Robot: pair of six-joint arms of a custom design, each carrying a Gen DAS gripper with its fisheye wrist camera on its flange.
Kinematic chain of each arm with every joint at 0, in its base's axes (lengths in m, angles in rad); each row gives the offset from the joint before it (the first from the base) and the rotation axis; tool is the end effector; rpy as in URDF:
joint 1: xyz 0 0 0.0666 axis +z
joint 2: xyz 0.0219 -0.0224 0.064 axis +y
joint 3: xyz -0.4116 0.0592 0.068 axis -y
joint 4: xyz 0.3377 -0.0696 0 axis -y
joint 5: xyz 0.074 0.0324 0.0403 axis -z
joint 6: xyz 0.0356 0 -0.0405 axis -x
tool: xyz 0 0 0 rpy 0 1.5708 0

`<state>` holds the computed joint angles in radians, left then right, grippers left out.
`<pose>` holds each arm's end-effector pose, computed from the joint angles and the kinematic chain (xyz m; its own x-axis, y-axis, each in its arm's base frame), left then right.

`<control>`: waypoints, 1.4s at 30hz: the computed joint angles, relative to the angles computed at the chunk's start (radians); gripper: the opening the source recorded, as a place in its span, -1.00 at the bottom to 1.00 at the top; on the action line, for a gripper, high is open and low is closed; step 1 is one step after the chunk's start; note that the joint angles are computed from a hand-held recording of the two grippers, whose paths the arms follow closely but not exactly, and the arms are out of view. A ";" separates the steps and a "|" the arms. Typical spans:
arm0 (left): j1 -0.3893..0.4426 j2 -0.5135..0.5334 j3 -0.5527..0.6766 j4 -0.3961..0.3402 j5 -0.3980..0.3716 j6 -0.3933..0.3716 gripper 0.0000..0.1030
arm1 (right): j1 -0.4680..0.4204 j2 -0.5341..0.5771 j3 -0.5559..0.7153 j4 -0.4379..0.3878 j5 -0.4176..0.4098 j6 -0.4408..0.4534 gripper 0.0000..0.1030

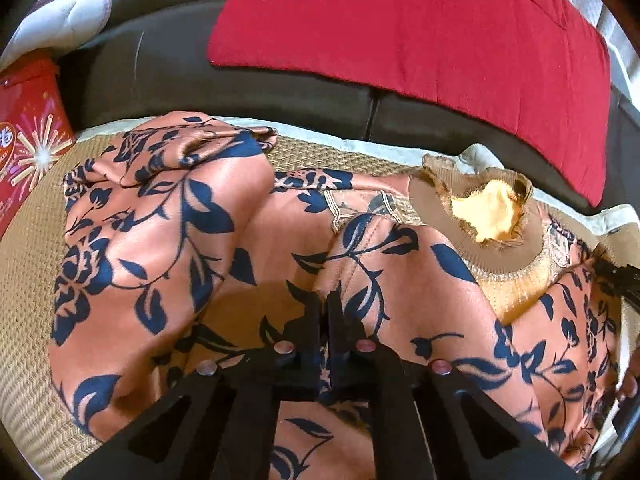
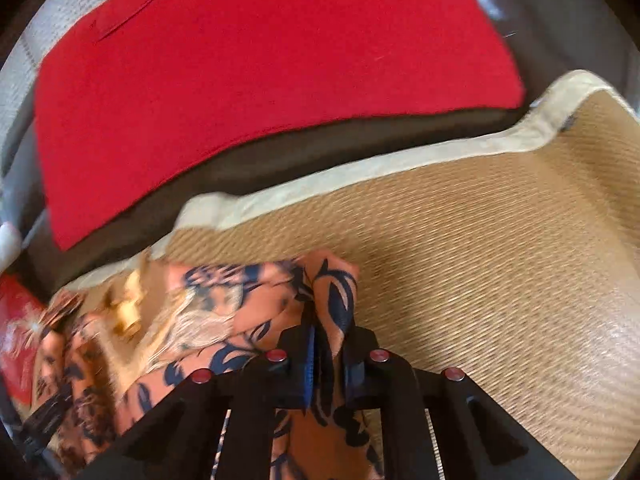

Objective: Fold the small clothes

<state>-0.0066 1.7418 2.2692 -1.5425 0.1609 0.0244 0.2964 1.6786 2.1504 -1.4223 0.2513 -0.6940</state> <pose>0.5081 -0.0095 0.6018 -0.8515 -0.0185 -0.5241 0.0703 0.9863 -0.1489 0.4785 0.1365 0.5976 -0.6907 0.4368 -0.5762 0.3866 0.8966 0.2163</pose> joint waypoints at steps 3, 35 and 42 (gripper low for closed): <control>0.019 -0.013 -0.002 -0.024 0.004 -0.015 -0.95 | -0.049 -0.017 -0.051 0.028 -0.005 -0.054 -0.90; 0.125 -0.109 -0.001 -0.068 0.285 -0.169 -0.94 | 0.172 0.130 0.166 0.112 -0.524 0.114 -0.81; 0.262 -0.125 -0.026 0.069 0.318 -0.006 0.20 | 0.250 0.210 0.271 -0.009 -0.548 0.179 -0.81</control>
<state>0.2559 1.6170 2.2429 -1.4739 0.4788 0.0187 0.5465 1.8889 2.4218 -1.4316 -0.2966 -0.5151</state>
